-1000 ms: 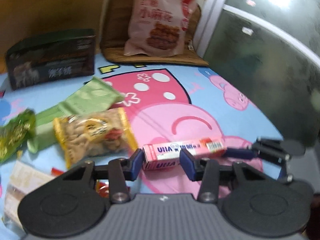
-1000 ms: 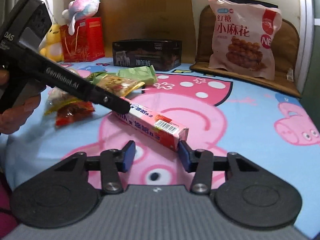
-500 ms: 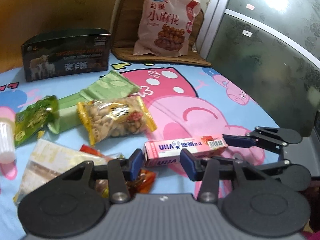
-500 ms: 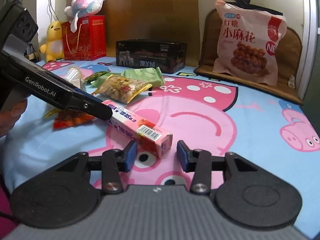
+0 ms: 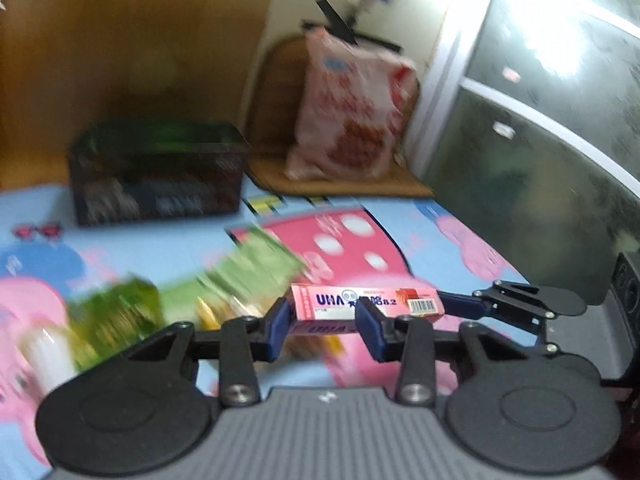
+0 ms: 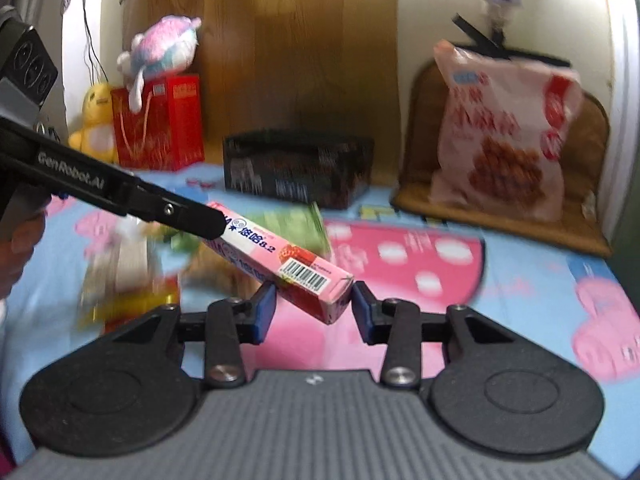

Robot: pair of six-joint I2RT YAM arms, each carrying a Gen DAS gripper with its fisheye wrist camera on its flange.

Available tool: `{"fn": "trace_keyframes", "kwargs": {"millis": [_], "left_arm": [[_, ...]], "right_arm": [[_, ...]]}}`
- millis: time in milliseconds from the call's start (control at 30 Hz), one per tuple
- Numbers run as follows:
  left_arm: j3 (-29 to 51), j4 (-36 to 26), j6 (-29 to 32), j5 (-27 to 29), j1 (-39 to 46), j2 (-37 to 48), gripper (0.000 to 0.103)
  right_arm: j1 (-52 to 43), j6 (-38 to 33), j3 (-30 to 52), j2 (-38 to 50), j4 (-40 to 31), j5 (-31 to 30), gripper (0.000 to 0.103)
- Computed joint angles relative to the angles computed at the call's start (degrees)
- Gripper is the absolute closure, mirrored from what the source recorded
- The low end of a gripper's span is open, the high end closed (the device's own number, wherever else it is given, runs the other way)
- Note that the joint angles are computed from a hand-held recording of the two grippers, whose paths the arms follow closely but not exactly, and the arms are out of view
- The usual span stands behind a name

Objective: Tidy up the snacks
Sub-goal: 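Lower the pink candy box into the black tin and release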

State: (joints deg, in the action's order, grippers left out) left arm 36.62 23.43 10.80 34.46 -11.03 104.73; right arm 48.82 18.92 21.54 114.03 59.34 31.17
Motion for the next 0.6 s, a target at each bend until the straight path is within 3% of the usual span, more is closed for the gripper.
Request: {"fn": "trace_keyframes", "kwargs": {"millis": [200,367,600], "left_arm": [[12.31,-2.24,-5.19,-2.61,2.64,4.60,0.066],[29.13,-6.58,-9.74,-5.50,3.90,14.70,0.066],[47.11,-11.23,-11.78,-11.93,1.72,26.15,0.067]], "right_arm": [[-9.62,-11.53,12.57,2.66,-2.63,-9.62,0.059],[-17.03,-13.60,27.52,8.34,-10.70,-18.23,0.059],[-20.68,-15.05,46.37,17.97,-21.91,-20.76,0.055]]}}
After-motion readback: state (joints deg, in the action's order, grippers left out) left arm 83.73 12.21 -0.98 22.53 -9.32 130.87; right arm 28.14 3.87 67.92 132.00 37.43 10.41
